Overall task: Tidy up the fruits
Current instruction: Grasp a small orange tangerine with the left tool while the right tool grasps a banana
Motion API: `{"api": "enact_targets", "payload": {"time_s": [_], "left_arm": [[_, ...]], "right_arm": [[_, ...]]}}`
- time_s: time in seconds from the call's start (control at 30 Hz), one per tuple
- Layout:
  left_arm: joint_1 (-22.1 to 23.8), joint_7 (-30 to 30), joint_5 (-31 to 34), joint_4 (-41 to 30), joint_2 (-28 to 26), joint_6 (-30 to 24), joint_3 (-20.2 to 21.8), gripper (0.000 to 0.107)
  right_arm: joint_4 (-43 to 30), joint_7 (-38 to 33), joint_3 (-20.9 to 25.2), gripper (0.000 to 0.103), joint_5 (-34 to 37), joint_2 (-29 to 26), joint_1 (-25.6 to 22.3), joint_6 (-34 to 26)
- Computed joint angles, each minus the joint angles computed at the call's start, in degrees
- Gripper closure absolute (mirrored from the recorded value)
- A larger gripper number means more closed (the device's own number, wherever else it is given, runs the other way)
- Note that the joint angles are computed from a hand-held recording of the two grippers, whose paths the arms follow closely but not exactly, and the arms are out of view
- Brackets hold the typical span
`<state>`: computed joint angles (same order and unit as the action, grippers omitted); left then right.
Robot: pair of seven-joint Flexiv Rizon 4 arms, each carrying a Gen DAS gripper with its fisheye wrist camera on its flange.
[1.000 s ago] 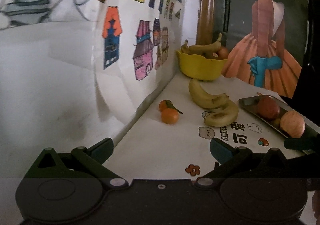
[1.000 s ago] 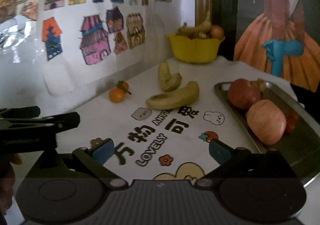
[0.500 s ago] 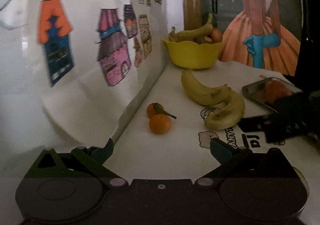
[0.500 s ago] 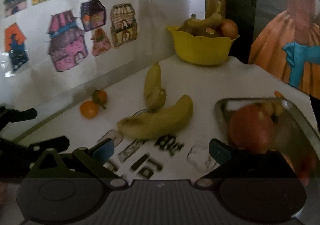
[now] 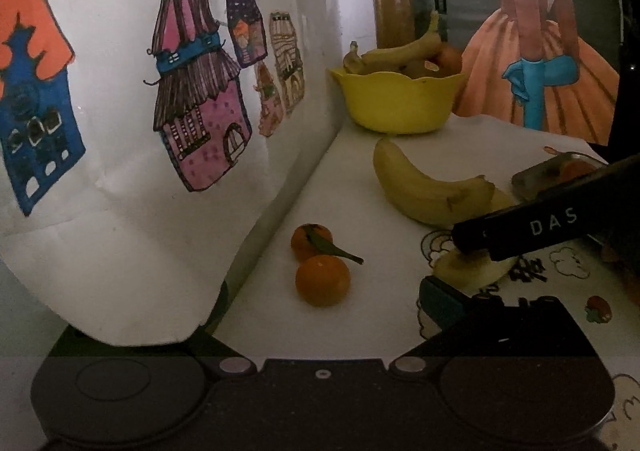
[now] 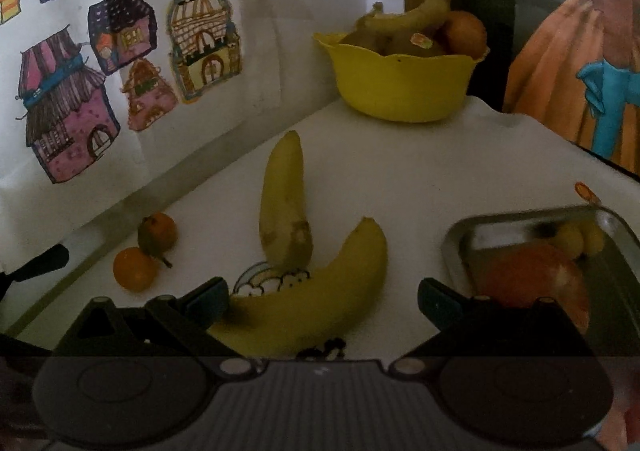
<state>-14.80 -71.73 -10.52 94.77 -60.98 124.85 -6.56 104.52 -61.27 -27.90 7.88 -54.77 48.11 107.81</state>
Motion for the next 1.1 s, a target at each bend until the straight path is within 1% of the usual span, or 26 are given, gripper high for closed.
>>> {"api": "enact_targets", "payload": {"time_s": [0.07, 0.13, 0.17, 0.23, 0.4, 0.5, 0.53, 0.57, 0.67, 0.73, 0.77, 0.83, 0.9, 1.03, 1.07, 1.1], "left_arm": [[-0.3, 0.2, -0.9, -0.7, -0.2, -1.0, 0.3, 0.011], [0.2, -0.2, -0.5, -1.2, -0.4, -1.2, -0.2, 0.013], [0.3, -0.3, -0.4, -1.4, -0.5, -1.1, -0.3, 0.017], [0.1, -0.3, -0.4, -1.9, -0.7, -1.2, -0.2, 0.019], [0.6, -0.8, -0.4, -3.1, -1.0, -3.1, -0.9, 0.031], [1.5, -1.7, 0.0, -3.7, -1.0, -4.7, -1.7, 0.043], [1.6, -1.9, -0.1, -3.8, -1.0, -5.4, -1.8, 0.050], [1.7, -2.1, -0.1, -3.9, -1.0, -6.1, -1.8, 0.054], [2.7, -3.2, 0.5, -4.0, -0.9, -7.3, -2.7, 0.062], [3.1, -3.9, 1.0, -4.1, -1.0, -7.2, -2.9, 0.066], [3.6, -4.2, 1.6, -4.2, -1.1, -7.3, -3.4, 0.070], [4.1, -4.8, 2.5, -4.1, -1.1, -7.4, -3.9, 0.071], [4.5, -5.4, 3.0, -4.2, -1.1, -7.5, -4.2, 0.071], [6.9, -7.0, 5.5, -3.7, -1.0, -7.9, -6.6, 0.072], [7.5, -7.4, 6.1, -3.4, -0.9, -8.0, -7.2, 0.072], [8.0, -7.8, 6.8, -3.1, -0.8, -8.1, -7.7, 0.072]], "right_arm": [[-1.0, -0.2, -1.1, 0.000, -0.5, -0.8, 0.6, -1.0], [-1.8, -0.3, -1.4, 0.002, -1.2, -1.1, 0.6, -1.6], [-2.0, -0.4, -1.0, 0.005, -1.7, -1.0, 0.2, -1.7], [-2.0, -0.8, 0.6, 0.007, -2.6, -0.6, -1.1, -1.1], [-1.0, -1.8, 2.4, 0.010, -2.8, 0.5, -2.4, -0.3], [0.0, -2.2, 3.9, 0.010, -2.9, 1.8, -3.4, -0.5], [0.3, -2.2, 4.2, 0.011, -2.9, 2.1, -3.5, -0.7], [0.5, -2.2, 4.1, 0.011, -2.9, 2.3, -3.3, -0.8], [1.5, -2.2, 4.1, 0.012, -2.8, 3.0, -3.0, -0.9], [2.1, -2.0, 4.8, 0.012, -2.8, 3.6, -3.3, -1.1], [2.3, -1.7, 4.9, 0.013, -2.7, 3.8, -3.2, -1.1], [2.7, -1.0, 4.3, 0.014, -1.9, 3.7, -2.5, -0.8], [2.4, 0.1, 5.0, 0.014, -1.5, 3.7, -3.0, -1.0], [0.7, 3.9, 11.8, 0.017, -2.2, 4.4, -9.0, -1.5], [0.6, 4.7, 11.6, 0.019, -2.2, 4.4, -8.9, -1.6], [0.6, 5.3, 12.4, 0.022, -2.4, 4.5, -9.7, -1.3]]}}
